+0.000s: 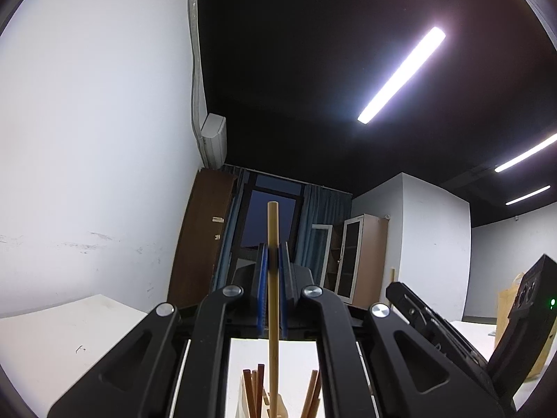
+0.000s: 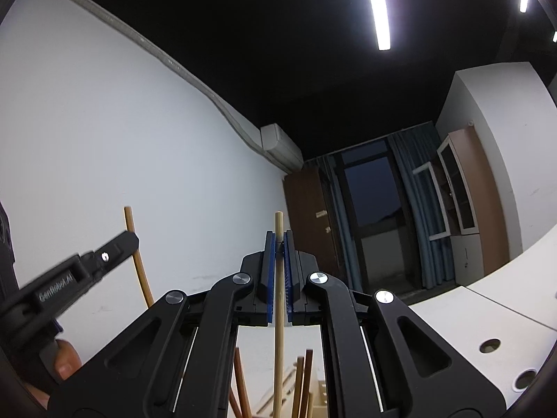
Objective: Organize utensils
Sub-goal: 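Lift both held light chopsticks above the cream holder and lower them in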
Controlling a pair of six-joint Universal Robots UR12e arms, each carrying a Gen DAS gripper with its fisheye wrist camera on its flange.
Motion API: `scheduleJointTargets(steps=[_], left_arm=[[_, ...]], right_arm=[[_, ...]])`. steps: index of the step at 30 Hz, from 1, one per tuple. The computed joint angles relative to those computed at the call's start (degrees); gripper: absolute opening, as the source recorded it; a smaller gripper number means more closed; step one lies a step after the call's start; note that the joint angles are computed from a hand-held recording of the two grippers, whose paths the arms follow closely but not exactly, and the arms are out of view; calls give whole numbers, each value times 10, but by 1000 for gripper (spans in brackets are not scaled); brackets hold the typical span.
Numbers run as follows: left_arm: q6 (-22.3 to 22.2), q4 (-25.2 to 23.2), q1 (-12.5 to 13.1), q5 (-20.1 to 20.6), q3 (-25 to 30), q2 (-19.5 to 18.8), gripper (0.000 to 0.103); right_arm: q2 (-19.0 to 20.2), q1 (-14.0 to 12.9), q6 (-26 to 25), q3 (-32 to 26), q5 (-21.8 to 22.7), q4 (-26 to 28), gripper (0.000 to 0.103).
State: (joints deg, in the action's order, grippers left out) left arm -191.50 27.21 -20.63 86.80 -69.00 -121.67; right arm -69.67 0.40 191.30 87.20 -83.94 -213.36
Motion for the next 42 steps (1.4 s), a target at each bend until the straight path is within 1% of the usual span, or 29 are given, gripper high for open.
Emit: scheduleJointTargets(steps=[2,5,8,14,17,22,26,31,34,38,42], left_arm=[[7,-2,-3,6,6,-6,6],[13,-17,-6,9,11,-13,6],[18,-45,-5,2,14,-16,6],[24,-70,0,-17,6,-11,6],[29,-80,1,-25,1,-9,6],[39,-91,2,-31,-4,-8,6],[37,-105,6,-42,-5,-7,6],[46,-114,7,-45,-12,-4,6],[46,-128,10,-53,-8,-3,6],[46,-136,12,-61,-11,-1,6],[48,-145,13,-67,-15,2,6]], right_arm=[[10,0,-2,-8,0,-4,4],[20,-2,-4,-12,18,-7,4],[26,-1,-21,-11,24,-3,4],[21,1,-29,2,33,12,4],[15,-1,-27,13,38,28,4],[2,-3,-38,30,44,47,4],[-9,-6,-38,40,52,71,4],[-22,-11,-40,49,67,112,4],[-27,-13,-37,46,75,141,4],[-36,-19,-28,50,95,176,4],[-43,-21,-25,55,106,194,4]])
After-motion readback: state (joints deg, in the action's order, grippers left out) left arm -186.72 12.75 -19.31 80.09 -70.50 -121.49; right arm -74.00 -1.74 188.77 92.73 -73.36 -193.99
